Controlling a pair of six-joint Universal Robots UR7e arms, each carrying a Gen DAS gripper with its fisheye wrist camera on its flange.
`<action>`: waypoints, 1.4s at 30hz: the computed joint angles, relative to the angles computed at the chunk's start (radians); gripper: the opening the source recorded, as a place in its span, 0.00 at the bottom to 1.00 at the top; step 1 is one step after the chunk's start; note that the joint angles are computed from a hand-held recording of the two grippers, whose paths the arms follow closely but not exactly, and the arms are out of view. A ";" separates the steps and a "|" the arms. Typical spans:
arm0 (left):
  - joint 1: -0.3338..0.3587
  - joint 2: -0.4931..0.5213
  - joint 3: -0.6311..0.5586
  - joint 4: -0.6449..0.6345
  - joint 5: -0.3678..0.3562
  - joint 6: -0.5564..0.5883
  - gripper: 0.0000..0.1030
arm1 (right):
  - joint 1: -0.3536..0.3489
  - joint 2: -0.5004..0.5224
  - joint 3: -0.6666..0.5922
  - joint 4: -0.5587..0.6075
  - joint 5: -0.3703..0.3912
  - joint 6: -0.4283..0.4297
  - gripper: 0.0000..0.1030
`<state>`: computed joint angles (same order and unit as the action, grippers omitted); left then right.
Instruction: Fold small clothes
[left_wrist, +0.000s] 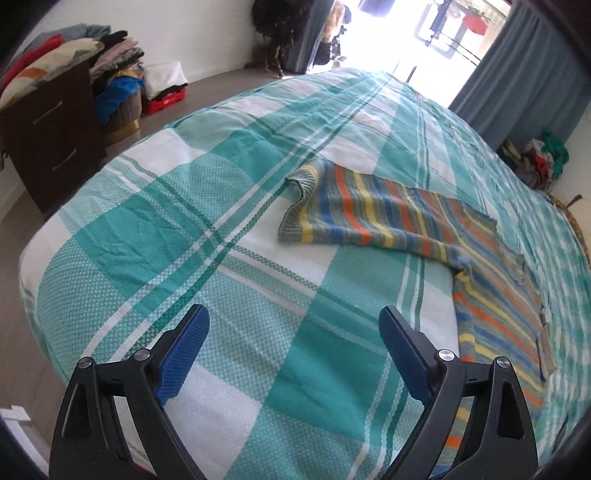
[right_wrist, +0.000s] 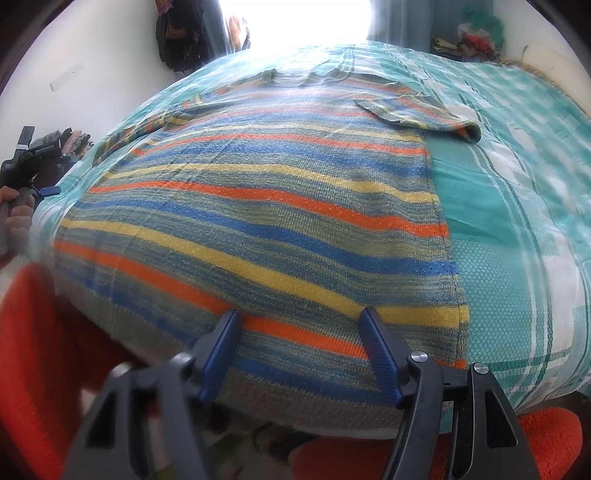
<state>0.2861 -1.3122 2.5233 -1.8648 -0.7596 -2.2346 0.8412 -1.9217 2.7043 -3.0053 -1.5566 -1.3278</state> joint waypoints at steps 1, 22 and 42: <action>0.002 0.029 -0.007 -0.001 -0.005 0.009 0.95 | 0.016 -0.005 -0.012 0.030 -0.018 0.010 0.68; -0.007 0.299 -0.033 0.007 -0.023 0.033 0.99 | 0.413 0.644 -0.527 -0.270 -0.352 -0.015 0.29; -0.012 0.332 -0.061 0.053 -0.041 -0.002 0.99 | 0.023 0.439 -0.902 0.327 0.005 0.892 0.04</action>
